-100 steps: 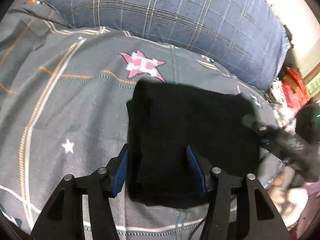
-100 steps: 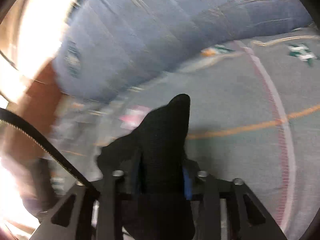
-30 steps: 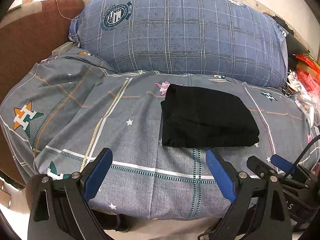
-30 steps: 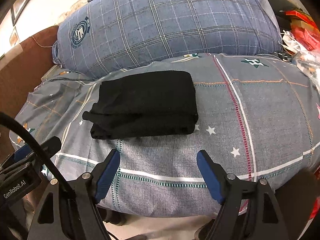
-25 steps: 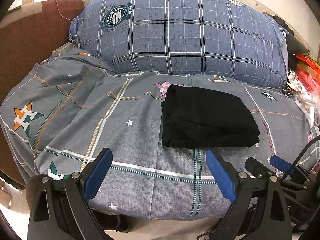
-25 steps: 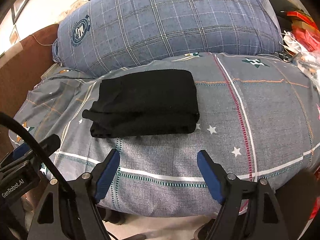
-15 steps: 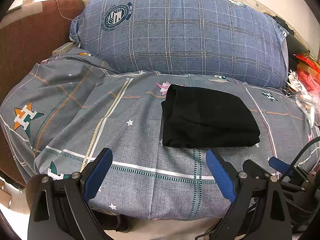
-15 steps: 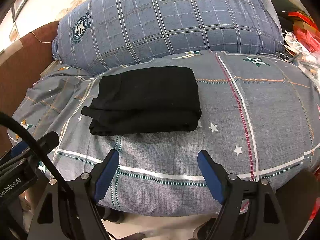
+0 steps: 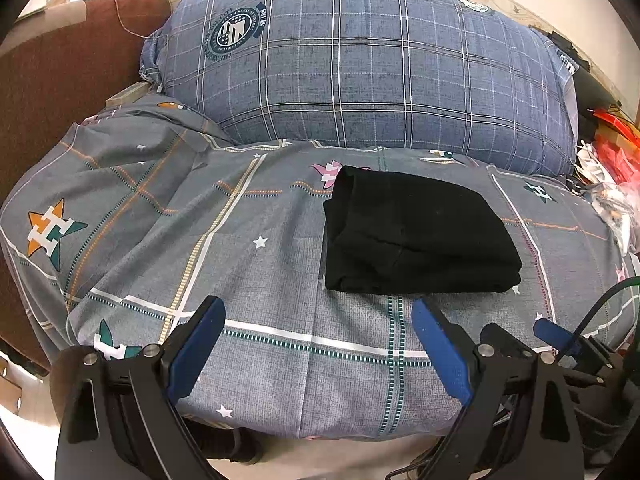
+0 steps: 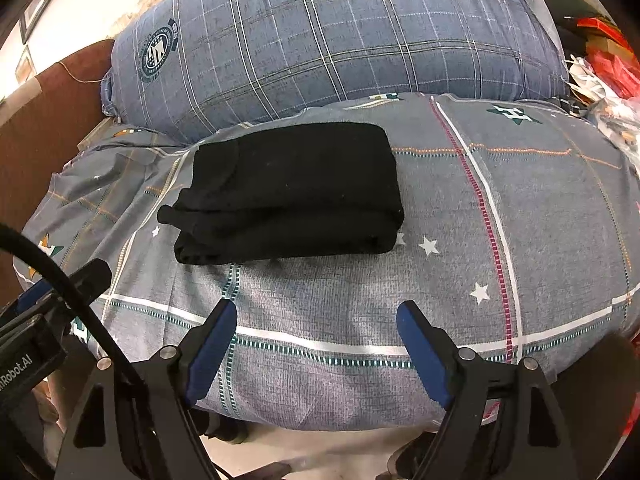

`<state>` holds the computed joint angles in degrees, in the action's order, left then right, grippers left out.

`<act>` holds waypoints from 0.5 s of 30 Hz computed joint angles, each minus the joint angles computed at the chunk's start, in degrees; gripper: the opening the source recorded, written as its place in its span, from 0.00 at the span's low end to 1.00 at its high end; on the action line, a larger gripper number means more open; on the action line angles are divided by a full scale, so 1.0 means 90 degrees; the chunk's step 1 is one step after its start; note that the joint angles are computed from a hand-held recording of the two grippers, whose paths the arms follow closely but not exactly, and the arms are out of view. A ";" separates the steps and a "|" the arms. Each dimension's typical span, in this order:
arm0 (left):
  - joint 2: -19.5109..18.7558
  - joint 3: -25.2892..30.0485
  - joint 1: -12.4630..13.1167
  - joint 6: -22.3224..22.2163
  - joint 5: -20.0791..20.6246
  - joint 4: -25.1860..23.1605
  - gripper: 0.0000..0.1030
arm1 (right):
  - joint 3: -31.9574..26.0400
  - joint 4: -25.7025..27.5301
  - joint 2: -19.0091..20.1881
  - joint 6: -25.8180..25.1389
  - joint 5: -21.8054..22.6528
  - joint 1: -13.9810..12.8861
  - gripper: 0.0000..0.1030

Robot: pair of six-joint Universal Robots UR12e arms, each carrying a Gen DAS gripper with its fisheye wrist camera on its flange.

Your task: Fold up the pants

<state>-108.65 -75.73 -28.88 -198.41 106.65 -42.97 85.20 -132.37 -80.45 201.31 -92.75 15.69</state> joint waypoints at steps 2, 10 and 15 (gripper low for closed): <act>0.0008 -0.0009 0.0006 -0.0005 -0.0023 -0.0011 0.91 | -0.0004 0.0000 0.0007 -0.0010 0.0001 0.0000 0.84; 0.0022 -0.0071 0.0015 -0.0035 -0.0142 0.0070 0.91 | -0.0013 0.0017 0.0017 -0.0018 0.0008 0.0003 0.84; 0.0029 -0.0105 0.0022 -0.0043 -0.0190 0.0160 0.91 | -0.0011 0.0026 0.0025 -0.0049 0.0007 0.0008 0.84</act>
<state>-108.39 -76.67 -28.68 -198.80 104.94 -41.52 85.10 -132.14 -80.23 200.87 -92.69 15.76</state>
